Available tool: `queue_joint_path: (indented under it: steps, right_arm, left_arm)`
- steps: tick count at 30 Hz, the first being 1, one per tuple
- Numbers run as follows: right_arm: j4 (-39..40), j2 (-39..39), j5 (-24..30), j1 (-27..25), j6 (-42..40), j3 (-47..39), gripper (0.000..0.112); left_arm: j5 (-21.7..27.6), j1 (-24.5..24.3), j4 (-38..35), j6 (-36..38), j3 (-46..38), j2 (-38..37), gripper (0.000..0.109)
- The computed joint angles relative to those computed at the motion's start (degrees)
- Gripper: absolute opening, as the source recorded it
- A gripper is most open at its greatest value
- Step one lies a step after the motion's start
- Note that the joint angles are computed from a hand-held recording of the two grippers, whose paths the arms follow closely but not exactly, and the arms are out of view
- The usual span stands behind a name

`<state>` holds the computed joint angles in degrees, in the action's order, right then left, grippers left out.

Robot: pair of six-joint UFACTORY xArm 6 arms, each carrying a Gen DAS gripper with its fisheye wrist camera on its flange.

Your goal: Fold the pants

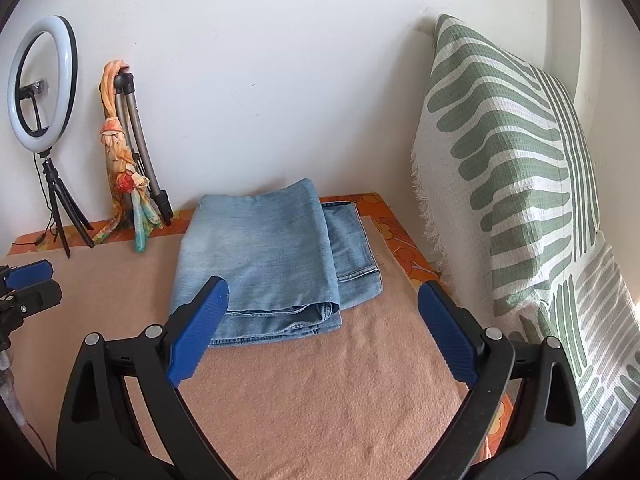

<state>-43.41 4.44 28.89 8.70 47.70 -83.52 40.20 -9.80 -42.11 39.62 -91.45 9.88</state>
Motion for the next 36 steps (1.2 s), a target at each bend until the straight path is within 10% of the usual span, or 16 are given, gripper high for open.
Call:
queue_joint_path:
  steps: [17,36]
  right_arm:
    - [-16.7,-17.3,8.2,13.9,20.3,18.3,0.103]
    - [-21.3,-19.7,9.9,18.1,26.1,20.6,0.103]
  left_arm:
    - [-4.9,5.5,-12.0,14.1,26.3,-23.1,0.083]
    - [-20.3,3.1,0.1,7.5,33.6,-28.0,0.103]
